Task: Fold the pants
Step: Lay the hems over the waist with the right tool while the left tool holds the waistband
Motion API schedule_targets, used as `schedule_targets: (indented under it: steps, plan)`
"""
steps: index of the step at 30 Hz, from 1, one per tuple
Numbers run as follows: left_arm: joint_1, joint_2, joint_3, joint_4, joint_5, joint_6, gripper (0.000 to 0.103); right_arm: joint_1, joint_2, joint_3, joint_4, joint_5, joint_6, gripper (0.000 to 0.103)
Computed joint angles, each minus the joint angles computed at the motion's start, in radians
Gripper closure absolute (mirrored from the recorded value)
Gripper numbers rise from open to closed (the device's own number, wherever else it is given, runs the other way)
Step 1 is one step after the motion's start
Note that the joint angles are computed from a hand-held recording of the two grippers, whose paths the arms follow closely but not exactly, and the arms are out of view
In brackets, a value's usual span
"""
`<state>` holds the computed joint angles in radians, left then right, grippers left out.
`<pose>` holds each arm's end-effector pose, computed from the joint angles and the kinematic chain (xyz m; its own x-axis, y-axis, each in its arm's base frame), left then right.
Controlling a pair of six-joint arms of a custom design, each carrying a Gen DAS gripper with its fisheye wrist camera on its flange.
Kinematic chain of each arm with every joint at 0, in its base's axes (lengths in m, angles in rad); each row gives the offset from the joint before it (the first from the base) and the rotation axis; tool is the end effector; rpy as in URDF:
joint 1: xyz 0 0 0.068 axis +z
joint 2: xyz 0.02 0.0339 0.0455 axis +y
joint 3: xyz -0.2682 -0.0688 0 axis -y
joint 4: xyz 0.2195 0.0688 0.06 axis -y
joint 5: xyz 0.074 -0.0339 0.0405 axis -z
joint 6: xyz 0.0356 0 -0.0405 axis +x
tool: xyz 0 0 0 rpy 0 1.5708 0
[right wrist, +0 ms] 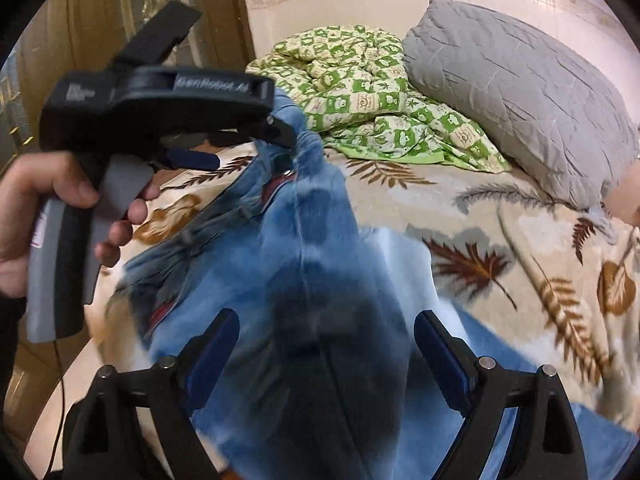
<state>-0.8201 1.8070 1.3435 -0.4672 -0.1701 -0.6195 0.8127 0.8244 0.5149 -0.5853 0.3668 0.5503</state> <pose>0.2575 -0.2672 0.2423 -0.8238 0.0442 -0.5651 0.2129 0.9481 -0.2363 0.1003 0.0873 0.2170 -0.7310 -0.0620 -0.6796 -0.1658 0.9822 0.0887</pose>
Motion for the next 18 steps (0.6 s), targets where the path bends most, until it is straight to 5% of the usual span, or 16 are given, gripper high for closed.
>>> schedule_targets:
  steps: [3, 4, 5, 6, 7, 11, 18]
  plan:
    - [0.020, 0.051, 0.050, -0.004, 0.007, 0.019, 0.009, -0.099, 0.082, -0.008, 0.107, -0.076, -0.064, 0.015]
    - [0.026, 0.052, 0.043, 0.012, 0.016, 0.033, 0.017, -0.117, 0.106, -0.010, 0.137, -0.094, -0.080, 0.029]
    - [0.034, 0.045, 0.025, 0.039, 0.051, 0.062, 0.056, -0.128, 0.141, -0.005, 0.158, -0.103, -0.099, 0.042]
    - [0.043, 0.054, 0.037, 0.022, 0.083, 0.089, 0.078, -0.134, 0.172, 0.003, 0.164, -0.104, -0.108, 0.072]
    - [0.040, 0.062, 0.053, -0.014, 0.079, 0.101, 0.079, -0.151, 0.199, 0.005, 0.177, -0.127, -0.125, 0.087]
    - [0.011, -0.049, -0.053, 0.011, 0.042, 0.149, 0.086, -0.113, 0.148, -0.012, 0.172, -0.129, -0.111, 0.092]
    - [-0.043, -0.426, -0.344, 0.009, 0.017, 0.149, 0.088, 0.226, 0.042, 0.050, -0.022, 0.077, 0.089, 0.094]
